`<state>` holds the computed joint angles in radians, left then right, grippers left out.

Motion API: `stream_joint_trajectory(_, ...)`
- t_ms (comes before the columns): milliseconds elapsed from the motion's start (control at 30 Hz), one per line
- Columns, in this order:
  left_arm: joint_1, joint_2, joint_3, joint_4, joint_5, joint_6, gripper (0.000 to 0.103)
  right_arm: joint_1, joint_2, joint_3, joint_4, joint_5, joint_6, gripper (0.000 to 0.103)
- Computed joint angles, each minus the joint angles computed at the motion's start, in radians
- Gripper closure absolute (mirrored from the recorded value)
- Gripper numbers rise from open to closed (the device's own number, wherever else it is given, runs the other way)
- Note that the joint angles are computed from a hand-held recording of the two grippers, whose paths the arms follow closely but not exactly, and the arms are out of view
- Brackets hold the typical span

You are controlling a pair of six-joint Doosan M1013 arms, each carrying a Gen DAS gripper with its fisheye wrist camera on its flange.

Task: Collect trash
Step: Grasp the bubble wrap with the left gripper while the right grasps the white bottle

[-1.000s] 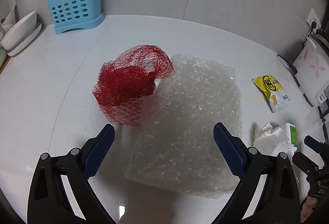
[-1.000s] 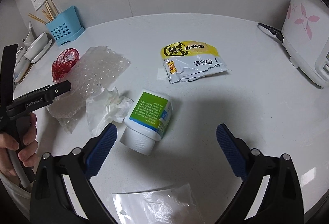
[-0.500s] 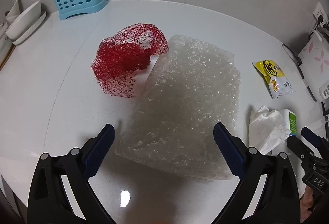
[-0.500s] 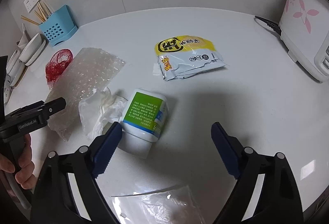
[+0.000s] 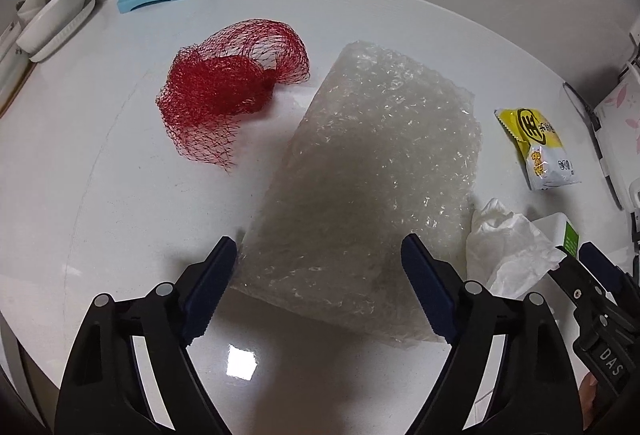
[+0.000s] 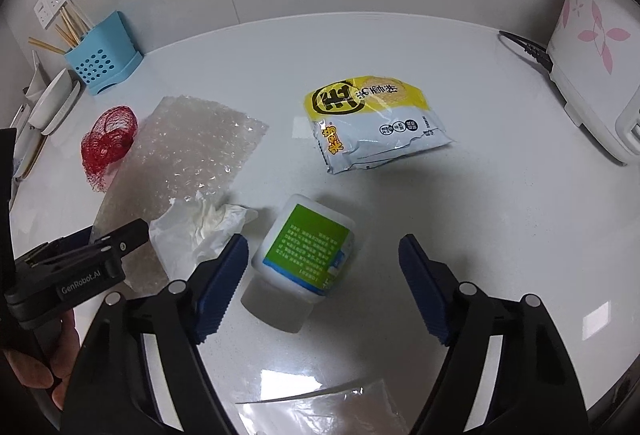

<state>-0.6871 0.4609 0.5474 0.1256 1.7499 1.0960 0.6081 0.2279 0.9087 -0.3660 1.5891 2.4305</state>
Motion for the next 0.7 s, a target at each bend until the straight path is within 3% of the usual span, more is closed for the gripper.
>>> stream_joint_trajectory(167,-0.006,0.001,-0.002,0.009,0.011,0.009,0.037,-0.013,0.005,0.007,0.037,0.012,0.03,0.046)
stream_joint_trajectory(333,-0.004,-0.002,-0.005,0.01,0.021,0.001,0.055,-0.014,-0.006,0.023,0.021,0.002,0.06,0.049)
stream_joint_trajectory(533,0.003,-0.034,0.042,0.002,-0.025,-0.012,0.072,-0.013,-0.017,0.029,0.012,0.004,0.06,0.06)
stream_joint_trajectory(700,0.0,-0.067,0.087,0.0,-0.068,-0.011,0.077,-0.007,-0.037,0.055,0.005,-0.001,0.073,0.06)
